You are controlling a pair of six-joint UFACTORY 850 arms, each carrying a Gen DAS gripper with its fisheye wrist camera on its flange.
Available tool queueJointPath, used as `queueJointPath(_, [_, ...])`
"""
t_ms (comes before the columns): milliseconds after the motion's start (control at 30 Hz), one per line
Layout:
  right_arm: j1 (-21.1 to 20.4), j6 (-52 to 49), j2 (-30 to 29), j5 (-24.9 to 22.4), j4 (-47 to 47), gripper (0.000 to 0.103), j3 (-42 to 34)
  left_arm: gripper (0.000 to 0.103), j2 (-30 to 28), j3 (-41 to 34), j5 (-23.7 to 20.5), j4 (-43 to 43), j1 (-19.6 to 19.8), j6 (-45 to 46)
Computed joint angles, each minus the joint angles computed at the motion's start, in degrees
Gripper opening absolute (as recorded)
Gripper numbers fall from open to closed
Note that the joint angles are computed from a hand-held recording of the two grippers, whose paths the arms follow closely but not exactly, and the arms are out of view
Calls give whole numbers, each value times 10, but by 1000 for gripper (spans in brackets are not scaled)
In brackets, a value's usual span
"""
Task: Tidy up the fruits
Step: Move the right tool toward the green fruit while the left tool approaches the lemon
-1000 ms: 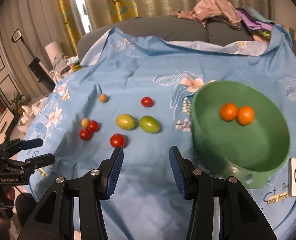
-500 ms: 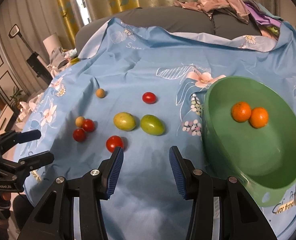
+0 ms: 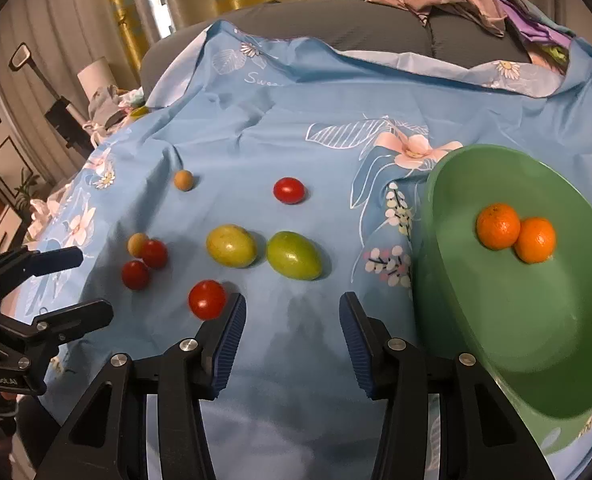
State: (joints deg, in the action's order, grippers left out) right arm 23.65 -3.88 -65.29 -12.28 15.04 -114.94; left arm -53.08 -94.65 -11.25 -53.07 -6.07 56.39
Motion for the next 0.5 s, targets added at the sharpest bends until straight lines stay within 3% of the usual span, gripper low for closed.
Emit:
queueJointPath(333, [5,53,-71,-55,-93,49,-119,87,-46,-75,-13,47,-7,-30])
queueJointPath(500, [7,92,-142,-129,-153,49,-243,87,-65,-106,-33,70,-3,-51])
